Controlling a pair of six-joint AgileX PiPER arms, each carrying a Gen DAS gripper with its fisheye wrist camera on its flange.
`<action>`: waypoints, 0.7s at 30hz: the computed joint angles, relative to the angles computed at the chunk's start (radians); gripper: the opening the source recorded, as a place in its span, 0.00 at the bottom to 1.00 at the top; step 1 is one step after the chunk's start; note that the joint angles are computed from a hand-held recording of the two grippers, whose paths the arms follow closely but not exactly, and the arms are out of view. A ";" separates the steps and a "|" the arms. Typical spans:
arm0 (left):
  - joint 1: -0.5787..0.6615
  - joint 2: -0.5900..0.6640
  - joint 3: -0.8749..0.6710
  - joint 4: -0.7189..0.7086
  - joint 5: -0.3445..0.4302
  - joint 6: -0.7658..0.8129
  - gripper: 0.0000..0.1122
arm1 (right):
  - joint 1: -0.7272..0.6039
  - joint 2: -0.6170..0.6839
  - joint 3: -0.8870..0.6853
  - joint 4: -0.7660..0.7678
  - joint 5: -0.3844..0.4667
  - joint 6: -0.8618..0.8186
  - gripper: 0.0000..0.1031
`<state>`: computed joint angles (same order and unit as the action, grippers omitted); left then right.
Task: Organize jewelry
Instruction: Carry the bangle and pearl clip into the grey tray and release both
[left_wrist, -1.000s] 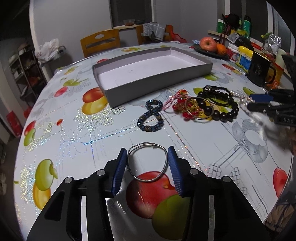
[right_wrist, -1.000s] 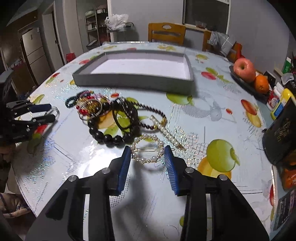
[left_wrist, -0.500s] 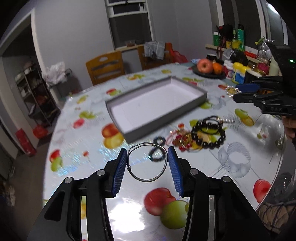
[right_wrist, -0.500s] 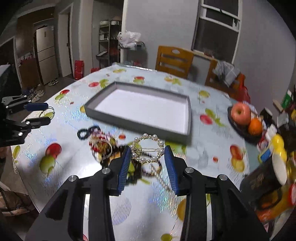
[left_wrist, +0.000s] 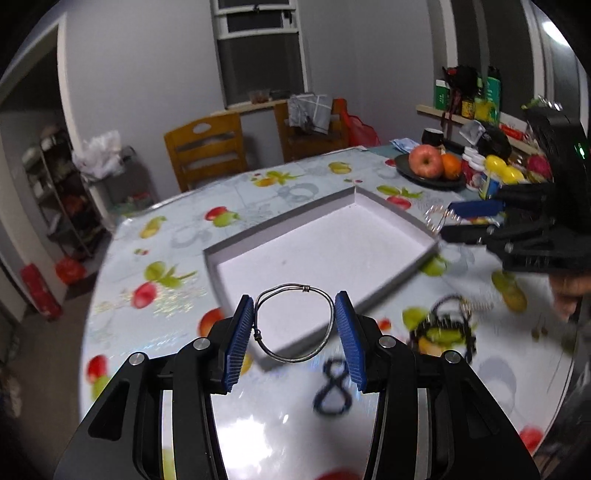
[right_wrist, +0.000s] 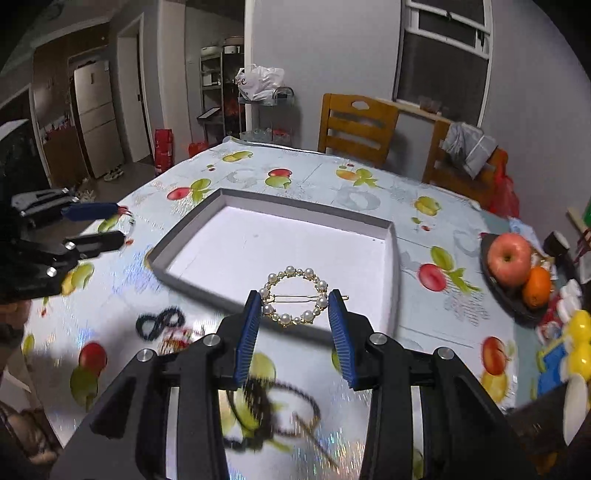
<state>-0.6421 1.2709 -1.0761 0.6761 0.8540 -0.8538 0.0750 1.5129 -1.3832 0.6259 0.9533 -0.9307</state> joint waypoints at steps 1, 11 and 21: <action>0.041 0.031 -0.018 -0.034 -0.033 0.032 0.42 | 0.008 0.037 -0.030 -0.002 0.000 0.019 0.36; 0.224 0.246 -0.049 -0.131 -0.222 0.057 0.42 | 0.093 0.277 -0.178 -0.173 -0.083 0.186 0.36; 0.289 0.273 0.016 -0.162 -0.326 0.056 0.42 | 0.091 0.317 -0.154 -0.222 -0.121 0.191 0.36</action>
<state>-0.3532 1.5438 -1.0601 0.5144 0.5282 -0.7980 0.1663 1.8303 -1.5377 0.4043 0.8320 -0.7394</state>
